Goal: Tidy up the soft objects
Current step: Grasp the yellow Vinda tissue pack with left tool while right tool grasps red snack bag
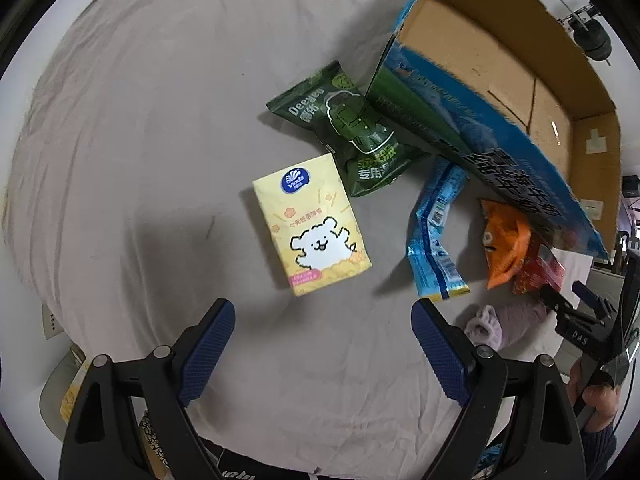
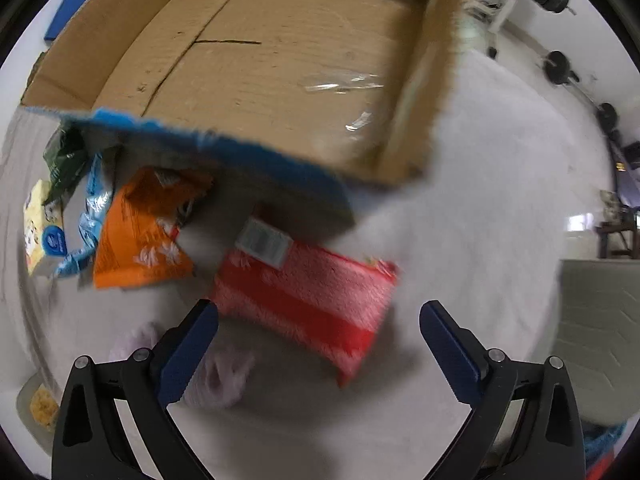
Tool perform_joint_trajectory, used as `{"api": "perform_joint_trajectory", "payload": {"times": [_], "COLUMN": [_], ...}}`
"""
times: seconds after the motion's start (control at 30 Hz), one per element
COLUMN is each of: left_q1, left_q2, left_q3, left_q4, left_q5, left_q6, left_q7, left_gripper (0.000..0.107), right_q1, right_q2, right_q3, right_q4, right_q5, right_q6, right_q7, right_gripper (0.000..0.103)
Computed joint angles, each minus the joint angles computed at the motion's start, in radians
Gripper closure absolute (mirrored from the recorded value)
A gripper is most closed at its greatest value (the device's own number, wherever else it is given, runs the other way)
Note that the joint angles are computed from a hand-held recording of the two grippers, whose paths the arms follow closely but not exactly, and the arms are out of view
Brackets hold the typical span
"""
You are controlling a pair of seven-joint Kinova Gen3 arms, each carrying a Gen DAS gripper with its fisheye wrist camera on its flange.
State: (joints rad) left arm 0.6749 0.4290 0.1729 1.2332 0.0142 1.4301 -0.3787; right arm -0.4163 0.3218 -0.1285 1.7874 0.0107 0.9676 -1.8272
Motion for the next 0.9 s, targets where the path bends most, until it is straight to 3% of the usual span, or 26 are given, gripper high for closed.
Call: {"api": "perform_joint_trajectory", "payload": {"times": [0.13, 0.23, 0.3, 0.5, 0.6, 0.7, 0.8, 0.9], "left_q1": [-0.013, -0.017, -0.022, -0.048, -0.069, -0.099, -0.153, -0.200], "left_q2": [0.030, 0.031, 0.029, 0.027, 0.023, 0.003, -0.032, -0.045], "left_q3": [0.000, -0.005, -0.006, -0.009, -0.008, -0.009, -0.008, -0.004], "left_q4": [-0.009, -0.001, 0.013, 0.073, 0.113, 0.170, 0.258, 0.319], "left_q5": [0.005, 0.005, 0.008, 0.028, 0.043, 0.076, 0.144, 0.207], "left_q6": [0.002, -0.006, -0.015, -0.047, -0.067, -0.110, -0.197, -0.275], "left_q7": [-0.034, -0.047, -0.055, -0.077, -0.093, -0.103, -0.115, -0.132], "left_gripper": [0.017, 0.017, 0.017, 0.017, 0.017, 0.017, 0.017, 0.017], "right_q1": [0.015, 0.135, 0.153, -0.072, -0.075, -0.128, -0.127, -0.134], "right_q2": [0.021, 0.036, 0.044, 0.020, 0.101, 0.121, 0.104, 0.097], "right_q3": [0.011, -0.091, -0.127, -0.006, -0.046, -0.016, -0.014, 0.079], "right_q4": [0.007, 0.004, -0.005, -0.049, -0.123, -0.130, -0.112, -0.096], "right_q5": [-0.067, -0.183, -0.212, -0.014, 0.035, 0.081, 0.075, -0.030], "right_q6": [-0.017, 0.038, 0.087, 0.137, 0.215, 0.234, 0.238, 0.324], "right_q7": [0.050, 0.077, 0.098, 0.093, 0.174, 0.148, 0.065, -0.057], "right_gripper": [0.006, 0.007, 0.008, 0.008, 0.009, 0.027, 0.035, 0.040]}}
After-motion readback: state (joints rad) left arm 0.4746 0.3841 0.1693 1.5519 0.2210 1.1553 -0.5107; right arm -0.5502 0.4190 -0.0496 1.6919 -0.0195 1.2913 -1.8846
